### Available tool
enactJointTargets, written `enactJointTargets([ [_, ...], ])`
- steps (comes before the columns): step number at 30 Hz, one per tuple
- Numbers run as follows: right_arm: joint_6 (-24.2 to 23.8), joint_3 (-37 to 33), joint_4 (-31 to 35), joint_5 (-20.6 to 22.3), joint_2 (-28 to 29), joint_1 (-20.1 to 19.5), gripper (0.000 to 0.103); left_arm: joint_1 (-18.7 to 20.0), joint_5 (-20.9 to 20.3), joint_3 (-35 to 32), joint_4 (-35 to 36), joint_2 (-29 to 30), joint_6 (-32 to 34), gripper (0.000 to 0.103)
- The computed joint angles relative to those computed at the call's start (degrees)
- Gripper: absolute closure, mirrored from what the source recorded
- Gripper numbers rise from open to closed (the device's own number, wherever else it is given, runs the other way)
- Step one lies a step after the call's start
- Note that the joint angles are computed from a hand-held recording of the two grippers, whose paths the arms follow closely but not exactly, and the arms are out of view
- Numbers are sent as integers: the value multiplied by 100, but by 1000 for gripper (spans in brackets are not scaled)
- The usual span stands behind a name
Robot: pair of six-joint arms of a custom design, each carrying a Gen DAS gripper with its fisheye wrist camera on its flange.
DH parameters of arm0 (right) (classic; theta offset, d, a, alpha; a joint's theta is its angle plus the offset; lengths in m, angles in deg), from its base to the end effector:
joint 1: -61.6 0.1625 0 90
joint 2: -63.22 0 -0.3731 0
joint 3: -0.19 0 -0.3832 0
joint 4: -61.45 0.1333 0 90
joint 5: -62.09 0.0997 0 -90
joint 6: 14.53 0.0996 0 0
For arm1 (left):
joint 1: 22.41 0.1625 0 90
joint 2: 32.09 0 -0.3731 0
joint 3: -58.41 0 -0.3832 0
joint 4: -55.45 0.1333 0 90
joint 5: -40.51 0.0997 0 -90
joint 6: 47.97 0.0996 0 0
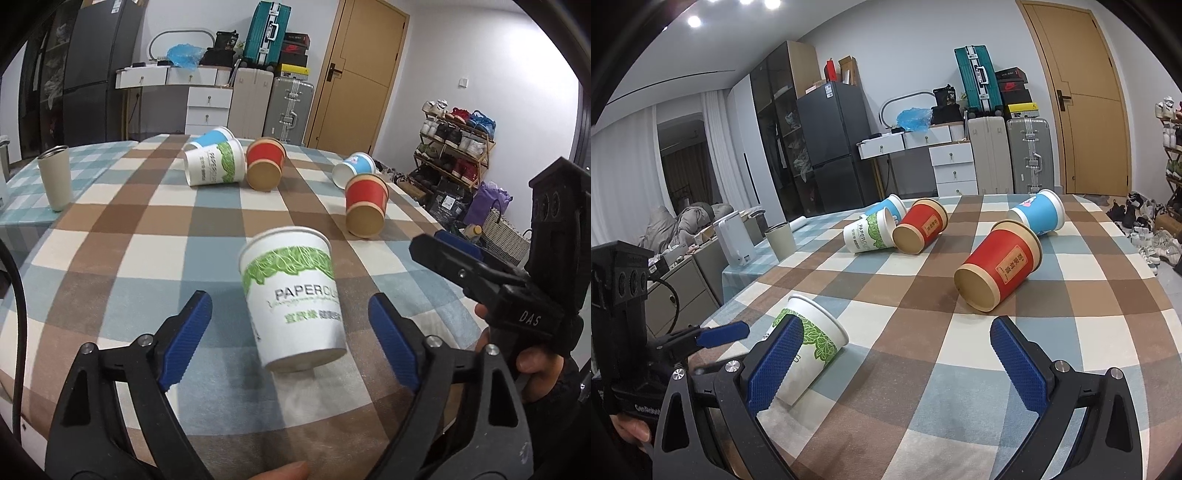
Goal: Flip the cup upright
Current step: 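Lift the white cup with the left gripper and carry it toward the right tool, then close the right gripper on the white cup while the left gripper releases it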
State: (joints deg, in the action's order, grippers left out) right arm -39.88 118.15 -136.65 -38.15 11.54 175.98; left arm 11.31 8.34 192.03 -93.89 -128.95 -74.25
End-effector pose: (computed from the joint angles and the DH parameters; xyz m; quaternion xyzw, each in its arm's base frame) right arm 0.3221 -0.4306 0.0978 0.3623 -0.8576 0.3548 0.0864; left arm -0.1910 -0.3891 0.2929 0.1307 0.8536 -0.4416 0.2433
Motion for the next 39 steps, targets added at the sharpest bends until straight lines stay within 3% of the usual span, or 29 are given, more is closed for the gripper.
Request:
enactJointTargets([
  [4, 197, -40, 320, 53, -83, 6, 0, 14, 132, 19, 117, -261, 80, 1],
  [11, 583, -253, 1000, -87, -54, 99, 0, 109, 287, 116, -282, -497, 751, 1],
  [23, 1040, -699, 2207, 293, 114, 129, 0, 466, 447, 219, -1640, -209, 1968, 1],
  [39, 1668, -1498, 3850, 647, 424, 121, 10, 648, 330, 229, -2035, -96, 2238, 1],
])
